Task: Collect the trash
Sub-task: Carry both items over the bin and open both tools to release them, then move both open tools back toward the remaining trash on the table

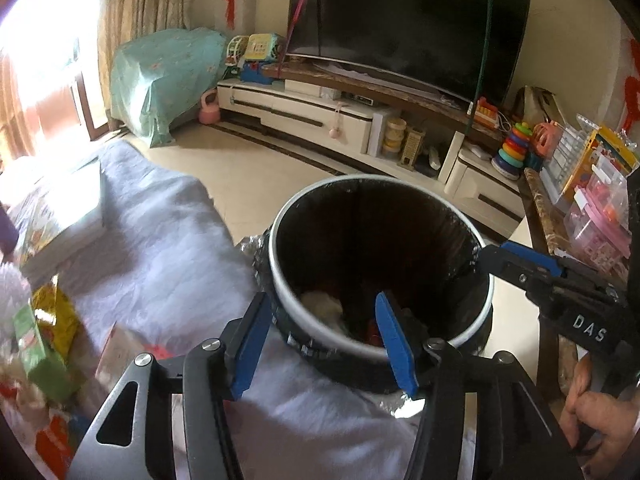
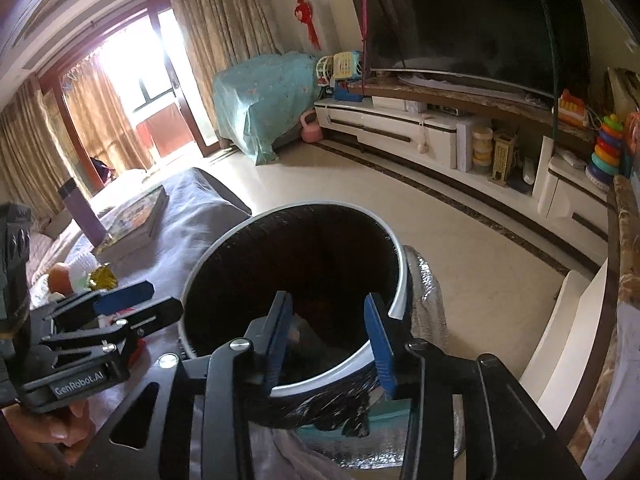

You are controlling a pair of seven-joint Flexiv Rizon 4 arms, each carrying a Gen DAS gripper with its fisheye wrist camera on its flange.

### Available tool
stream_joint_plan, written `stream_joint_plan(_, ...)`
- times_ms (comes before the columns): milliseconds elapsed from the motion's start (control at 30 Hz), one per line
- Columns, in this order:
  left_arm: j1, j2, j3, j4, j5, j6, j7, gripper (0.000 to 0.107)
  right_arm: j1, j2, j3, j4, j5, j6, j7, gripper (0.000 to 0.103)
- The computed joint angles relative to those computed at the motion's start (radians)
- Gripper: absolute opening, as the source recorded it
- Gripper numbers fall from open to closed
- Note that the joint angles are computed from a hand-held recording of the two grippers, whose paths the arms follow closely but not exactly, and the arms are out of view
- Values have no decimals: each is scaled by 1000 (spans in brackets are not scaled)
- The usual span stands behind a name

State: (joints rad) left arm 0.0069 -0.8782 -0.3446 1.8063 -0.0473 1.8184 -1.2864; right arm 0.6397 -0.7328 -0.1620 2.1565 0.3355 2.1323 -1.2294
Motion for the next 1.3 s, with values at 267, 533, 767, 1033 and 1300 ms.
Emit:
stream_joint_plan(267,93,56,-31,177,61,107,-85,62,-33,2,89,22,0,101,20,76)
stream_joint_plan(533,220,119,-45,344,170,210,-207,65,-33,-11,158,28,-20,152,39,88)
stream_joint_plan(767,317,167,-33,453,273,290,-309,65,1,-17,177,20,-39,152,37,92)
stream_joint_plan(1033,323,200,39,519,333,350,-378,65,27,-35,196,1,-71,146,36,92)
stream_joint_plan(1300,337,222,81,555,355,379,-431,65,59,-38,193,-14,-99,119,10,92)
